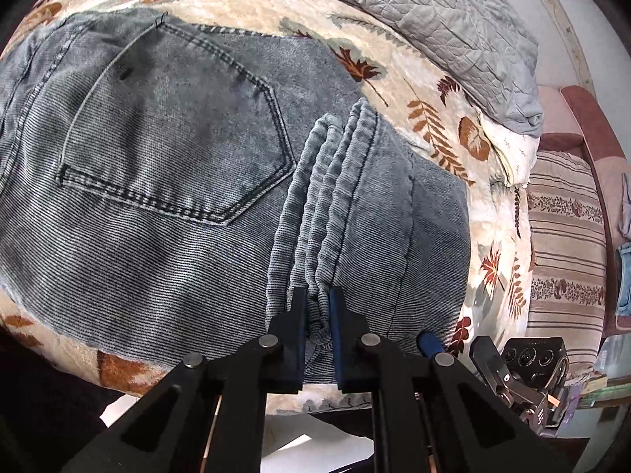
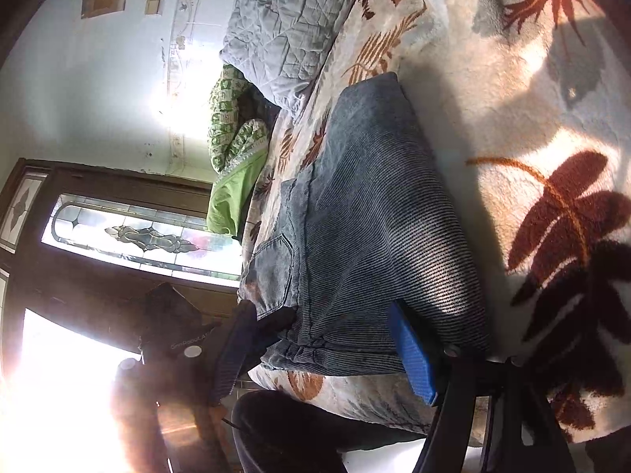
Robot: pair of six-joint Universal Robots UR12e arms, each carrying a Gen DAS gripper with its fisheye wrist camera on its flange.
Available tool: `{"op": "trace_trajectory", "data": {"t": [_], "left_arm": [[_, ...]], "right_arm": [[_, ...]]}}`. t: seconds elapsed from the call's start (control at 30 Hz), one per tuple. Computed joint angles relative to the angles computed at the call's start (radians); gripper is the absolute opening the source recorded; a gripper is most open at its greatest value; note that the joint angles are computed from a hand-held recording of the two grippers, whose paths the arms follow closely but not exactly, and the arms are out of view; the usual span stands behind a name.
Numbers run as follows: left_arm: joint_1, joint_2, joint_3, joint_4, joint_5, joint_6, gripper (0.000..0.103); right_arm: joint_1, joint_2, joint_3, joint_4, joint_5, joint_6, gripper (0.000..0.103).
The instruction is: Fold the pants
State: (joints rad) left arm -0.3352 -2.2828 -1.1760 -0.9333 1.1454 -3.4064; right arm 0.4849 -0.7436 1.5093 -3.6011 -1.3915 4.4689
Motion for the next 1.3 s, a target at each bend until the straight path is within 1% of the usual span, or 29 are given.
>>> {"op": "trace_trajectory", "data": {"t": [0.07,0.13,0.23,0.3,0.37,0.4,0.47,0.5,0.53,0.57,0.6,0.63,0.67,0.7,0.73,0.77,0.8,0.83,0.87,0.9,0.93,0.97,1.07,1.1,1.17,1.2,1.23,1.27,1.3], "left_arm": [[-0.005,0.02,-0.025,0.041,0.015,0.008,0.011],[-0.007,0.037,-0.054,0.064,0.026,-0.002,0.011],[-0.009,0.036,-0.068,0.053,0.074,-0.005,0.011],[-0.002,0.031,-0.07,0.047,0.056,-0.02,0.011],[-0.003,0.028,-0.063,0.037,0.058,-0.007,0.011],[-0.003,0.028,-0.061,0.037,0.056,-0.006,0.011],[-0.002,0.025,-0.056,0.029,0.054,0.006,0.011],[-0.001,0.024,-0.055,0.027,0.046,0.003,0.013],[0.001,0.025,-0.053,0.024,0.036,0.006,0.013],[0.005,0.033,-0.062,0.041,0.023,0.012,0.013],[0.006,0.043,-0.074,0.074,0.02,0.011,0.013],[0.004,0.054,-0.086,0.112,0.023,0.014,0.013],[0.002,0.062,-0.094,0.146,0.02,0.021,0.014],[-0.001,0.07,-0.103,0.184,0.006,0.033,0.017],[-0.006,0.075,-0.11,0.216,0.004,0.053,0.023],[-0.016,0.075,-0.109,0.239,0.021,0.079,0.025],[-0.027,0.068,-0.101,0.236,0.046,0.109,0.027],[-0.039,0.054,-0.08,0.195,0.088,0.139,0.027],[-0.05,0.032,-0.047,0.118,0.133,0.165,0.027],[-0.056,0.012,-0.03,0.072,0.165,0.175,0.026],[-0.055,0.003,-0.03,0.067,0.171,0.183,0.018],[-0.058,0.01,-0.045,0.105,0.194,0.195,0.016],[-0.06,0.012,-0.042,0.099,0.202,0.205,0.016],[-0.059,0.011,-0.041,0.097,0.198,0.208,0.016],[-0.057,0.011,-0.046,0.107,0.191,0.212,0.016],[-0.057,0.013,-0.048,0.111,0.193,0.22,0.016],[-0.056,0.014,-0.051,0.112,0.192,0.229,0.016],[-0.055,0.017,-0.055,0.112,0.183,0.234,0.016],[-0.054,0.018,-0.051,0.107,0.168,0.233,0.018]], "right_arm": [[-0.001,-0.002,0.001,0.006,0.004,-0.003,0.072],[-0.001,-0.008,0.001,0.023,0.008,-0.016,0.072],[0.0,-0.028,0.007,0.059,0.007,-0.046,0.072],[0.0,-0.039,0.012,0.035,0.008,-0.059,0.072],[0.0,-0.05,0.012,0.018,0.001,-0.094,0.073],[-0.001,-0.054,0.009,0.022,0.009,-0.118,0.075],[-0.005,-0.054,-0.002,0.071,0.021,-0.137,0.077],[-0.006,-0.056,-0.002,0.135,0.012,-0.131,0.077],[-0.01,-0.05,0.003,0.185,0.022,-0.114,0.077],[-0.012,-0.039,0.003,0.194,0.039,-0.067,0.073],[-0.01,-0.04,0.012,0.16,0.014,-0.047,0.073],[-0.015,-0.037,0.018,0.132,0.03,-0.024,0.073],[-0.017,-0.036,0.019,0.129,0.038,-0.022,0.073],[-0.017,-0.034,0.018,0.125,0.037,-0.019,0.073],[-0.015,-0.033,0.018,0.124,0.027,-0.023,0.073],[-0.013,-0.036,0.017,0.137,0.023,-0.036,0.073],[-0.013,-0.038,0.016,0.151,0.023,-0.048,0.073],[-0.014,-0.04,0.016,0.153,0.026,-0.046,0.073],[-0.017,-0.041,0.02,0.146,0.036,-0.033,0.073],[-0.021,-0.045,0.024,0.144,0.052,-0.02,0.073],[-0.026,-0.05,0.027,0.143,0.066,-0.021,0.073],[-0.03,-0.058,0.029,0.14,0.067,-0.033,0.073],[-0.051,-0.076,0.026,0.107,0.073,-0.075,0.073],[-0.064,-0.074,0.014,0.106,0.093,-0.077,0.075],[-0.091,-0.054,-0.029,0.12,0.162,-0.076,0.075],[-0.103,-0.038,-0.054,0.143,0.196,-0.075,0.076],[-0.114,-0.023,-0.078,0.196,0.225,-0.074,0.076],[-0.123,-0.009,-0.102,0.271,0.249,-0.075,0.076],[-0.13,0.011,-0.118,0.304,0.273,-0.058,0.075]]}}
